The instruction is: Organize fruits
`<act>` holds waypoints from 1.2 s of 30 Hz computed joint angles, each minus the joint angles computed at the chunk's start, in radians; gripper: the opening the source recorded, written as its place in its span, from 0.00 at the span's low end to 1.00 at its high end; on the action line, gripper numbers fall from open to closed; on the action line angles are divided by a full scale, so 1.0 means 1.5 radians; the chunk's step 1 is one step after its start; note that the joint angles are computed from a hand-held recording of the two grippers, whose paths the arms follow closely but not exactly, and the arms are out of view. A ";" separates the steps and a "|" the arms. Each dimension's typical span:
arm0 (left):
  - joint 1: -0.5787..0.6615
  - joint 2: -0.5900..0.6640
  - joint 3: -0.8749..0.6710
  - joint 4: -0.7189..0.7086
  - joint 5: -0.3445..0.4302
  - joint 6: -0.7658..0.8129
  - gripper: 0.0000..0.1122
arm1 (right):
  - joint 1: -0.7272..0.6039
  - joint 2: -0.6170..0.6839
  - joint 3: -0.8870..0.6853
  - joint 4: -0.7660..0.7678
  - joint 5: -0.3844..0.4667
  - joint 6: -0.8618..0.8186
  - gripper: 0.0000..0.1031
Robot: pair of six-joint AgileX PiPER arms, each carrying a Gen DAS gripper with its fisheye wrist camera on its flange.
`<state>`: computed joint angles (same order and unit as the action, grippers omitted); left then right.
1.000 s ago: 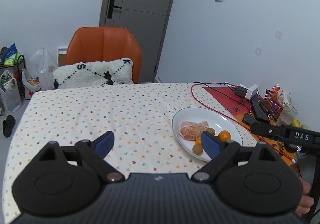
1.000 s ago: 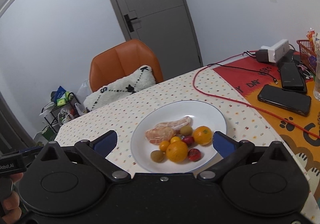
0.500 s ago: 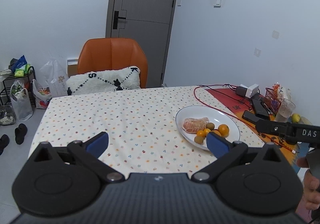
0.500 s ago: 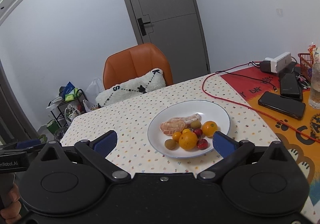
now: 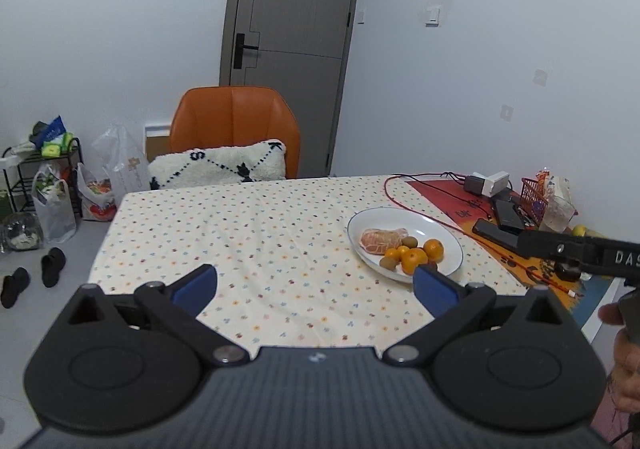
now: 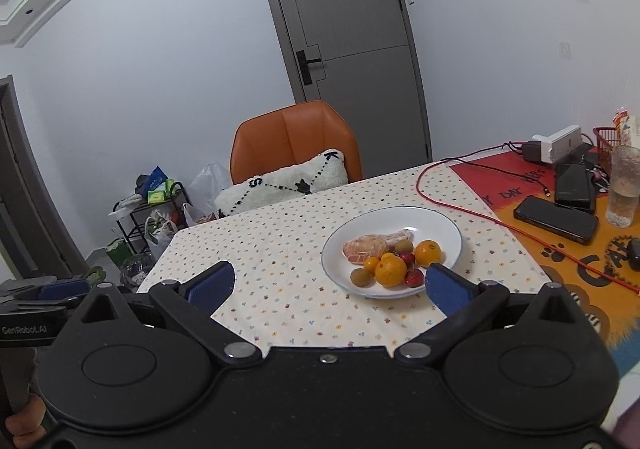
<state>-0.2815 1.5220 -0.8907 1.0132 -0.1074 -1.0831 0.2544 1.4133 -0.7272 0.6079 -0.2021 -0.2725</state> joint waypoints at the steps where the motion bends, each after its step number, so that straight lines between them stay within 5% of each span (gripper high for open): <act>1: 0.000 -0.010 0.009 0.000 0.000 0.001 0.92 | 0.005 -0.009 0.008 0.008 -0.004 -0.008 1.00; 8: 0.011 -0.068 0.068 -0.011 -0.009 0.011 0.92 | 0.040 -0.069 0.053 0.125 -0.018 -0.118 1.00; 11: 0.007 -0.089 0.095 -0.111 -0.007 0.114 0.92 | 0.066 -0.089 0.062 0.268 -0.027 -0.261 1.00; 16: 0.014 -0.119 0.135 -0.113 -0.026 0.127 0.92 | 0.115 -0.128 0.089 0.392 -0.055 -0.385 1.00; 22: 0.017 -0.140 0.158 -0.170 -0.023 0.190 0.92 | 0.137 -0.151 0.111 0.348 -0.059 -0.339 1.00; 36: 0.028 -0.145 0.165 -0.136 -0.039 0.160 0.92 | 0.146 -0.146 0.118 0.322 -0.067 -0.315 1.00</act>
<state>-0.2395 1.3042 -0.6436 0.8086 -0.1660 -0.8434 0.4739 1.1945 -0.5503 1.0905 -0.3033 -0.7443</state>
